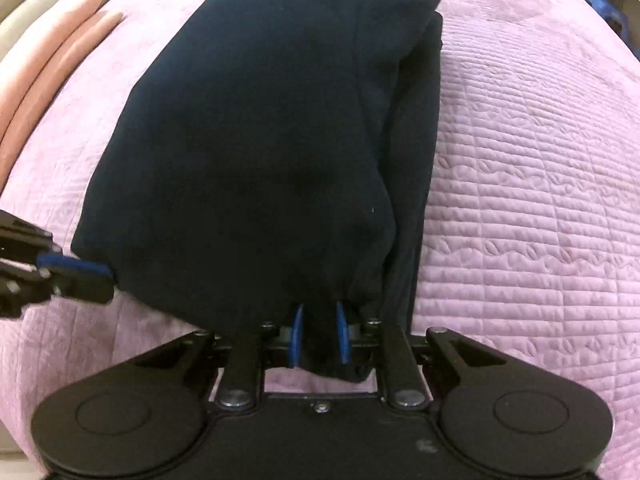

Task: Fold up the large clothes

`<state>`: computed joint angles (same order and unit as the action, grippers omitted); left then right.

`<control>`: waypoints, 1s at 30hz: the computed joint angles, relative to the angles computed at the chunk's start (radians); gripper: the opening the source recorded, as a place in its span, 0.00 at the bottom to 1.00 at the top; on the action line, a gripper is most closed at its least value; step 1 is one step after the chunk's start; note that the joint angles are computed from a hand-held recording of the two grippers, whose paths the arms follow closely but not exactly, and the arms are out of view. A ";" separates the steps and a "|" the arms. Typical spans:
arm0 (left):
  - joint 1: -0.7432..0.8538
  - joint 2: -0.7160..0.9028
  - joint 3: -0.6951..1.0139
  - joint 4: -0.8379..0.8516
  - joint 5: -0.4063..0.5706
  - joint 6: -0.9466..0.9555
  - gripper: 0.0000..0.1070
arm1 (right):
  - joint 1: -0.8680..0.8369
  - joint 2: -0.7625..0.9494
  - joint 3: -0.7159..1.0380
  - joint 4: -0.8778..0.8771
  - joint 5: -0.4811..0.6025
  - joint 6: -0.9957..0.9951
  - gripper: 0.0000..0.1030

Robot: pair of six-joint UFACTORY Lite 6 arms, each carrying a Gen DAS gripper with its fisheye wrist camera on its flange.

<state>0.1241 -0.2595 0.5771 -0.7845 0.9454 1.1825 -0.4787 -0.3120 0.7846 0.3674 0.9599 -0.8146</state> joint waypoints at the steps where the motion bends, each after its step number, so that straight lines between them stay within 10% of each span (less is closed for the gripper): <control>1: 0.012 -0.026 0.006 0.020 0.017 -0.010 0.13 | -0.030 0.015 0.040 0.021 0.035 -0.027 0.18; 7: 0.207 0.089 0.245 -0.245 0.297 0.118 0.21 | -0.064 0.227 0.382 0.311 0.058 -0.198 0.25; 17: -0.037 0.470 0.351 -0.529 -0.003 0.259 0.13 | 0.230 0.719 0.697 0.415 -0.285 -0.294 0.25; 19: -0.012 0.488 0.344 -0.512 0.040 0.235 0.13 | 0.194 0.748 0.656 0.480 -0.386 -0.339 0.64; 26: 0.033 0.425 0.311 -0.418 0.072 0.203 0.15 | 0.108 0.616 0.554 0.369 -0.399 -0.161 0.51; 30: 0.026 0.396 0.278 -0.370 0.083 0.178 0.15 | 0.058 0.410 0.405 0.483 -0.228 -0.250 0.38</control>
